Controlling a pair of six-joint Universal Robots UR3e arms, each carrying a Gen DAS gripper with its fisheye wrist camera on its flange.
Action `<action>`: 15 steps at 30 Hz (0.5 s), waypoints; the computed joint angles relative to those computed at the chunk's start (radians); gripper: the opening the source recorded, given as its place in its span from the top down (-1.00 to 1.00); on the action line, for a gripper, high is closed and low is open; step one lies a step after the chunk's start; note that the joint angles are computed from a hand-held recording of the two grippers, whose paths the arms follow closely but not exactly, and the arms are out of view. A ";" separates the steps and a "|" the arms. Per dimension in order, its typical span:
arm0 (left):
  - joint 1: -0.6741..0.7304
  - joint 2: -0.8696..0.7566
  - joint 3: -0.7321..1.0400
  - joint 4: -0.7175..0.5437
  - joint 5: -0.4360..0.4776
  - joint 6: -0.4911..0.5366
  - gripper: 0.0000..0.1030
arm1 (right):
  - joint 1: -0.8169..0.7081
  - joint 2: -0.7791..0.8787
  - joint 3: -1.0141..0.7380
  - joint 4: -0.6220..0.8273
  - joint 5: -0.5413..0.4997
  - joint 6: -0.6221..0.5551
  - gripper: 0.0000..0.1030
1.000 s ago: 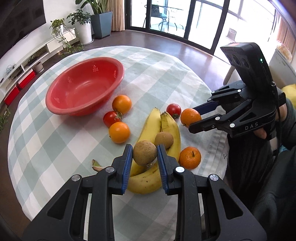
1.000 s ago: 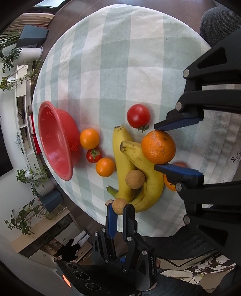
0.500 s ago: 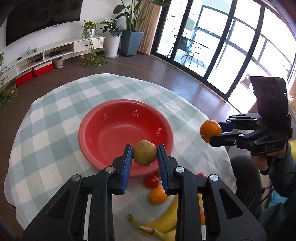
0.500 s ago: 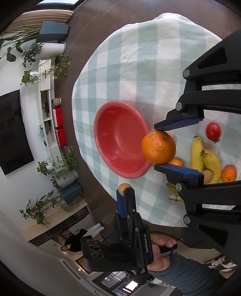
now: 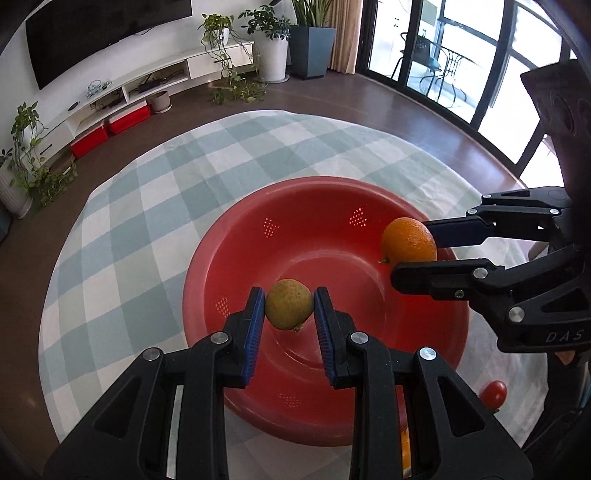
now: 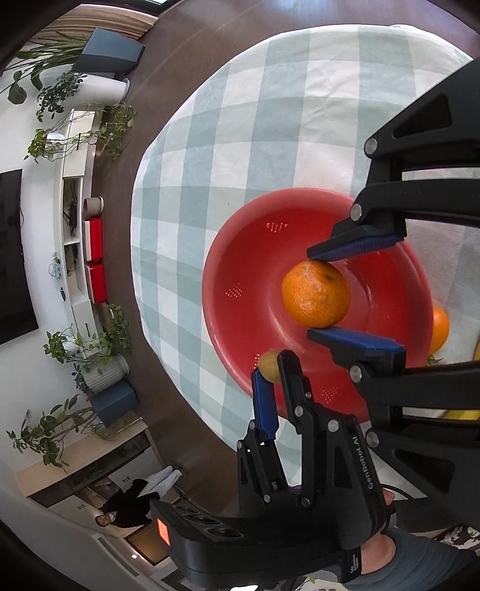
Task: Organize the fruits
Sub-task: 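Carry the kiwi and orange into the red bowl and release both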
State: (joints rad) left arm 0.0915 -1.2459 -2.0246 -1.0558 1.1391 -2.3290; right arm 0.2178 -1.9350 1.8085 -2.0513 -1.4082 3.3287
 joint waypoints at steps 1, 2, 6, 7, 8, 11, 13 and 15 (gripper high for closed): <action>-0.013 -0.018 -0.010 0.027 0.013 -0.008 0.51 | 0.020 0.023 -0.010 -0.004 -0.025 -0.003 0.24; -0.020 -0.028 -0.015 0.040 0.020 -0.015 0.51 | 0.034 0.043 -0.018 -0.006 -0.046 -0.005 0.24; -0.057 -0.077 -0.044 0.114 0.066 -0.033 0.50 | 0.052 0.089 -0.020 -0.006 -0.085 -0.015 0.24; -0.066 -0.089 -0.051 0.135 0.077 -0.037 0.50 | 0.050 0.094 -0.015 -0.008 -0.086 -0.016 0.24; -0.069 -0.094 -0.059 0.148 0.082 -0.040 0.50 | 0.048 0.098 -0.010 -0.008 -0.085 -0.016 0.24; -0.074 -0.097 -0.085 0.180 0.083 -0.030 0.50 | 0.054 0.105 0.004 -0.025 -0.094 -0.018 0.23; -0.083 -0.098 -0.091 0.193 0.096 -0.035 0.49 | 0.064 0.115 -0.002 -0.030 -0.105 -0.017 0.23; -0.080 -0.095 -0.093 0.190 0.093 -0.036 0.49 | 0.073 0.122 -0.007 -0.034 -0.114 -0.011 0.21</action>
State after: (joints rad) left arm 0.0119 -1.3406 -2.1181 -0.8662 1.2321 -2.3648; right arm 0.2909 -1.8134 1.8016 -2.0851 -1.5221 3.3181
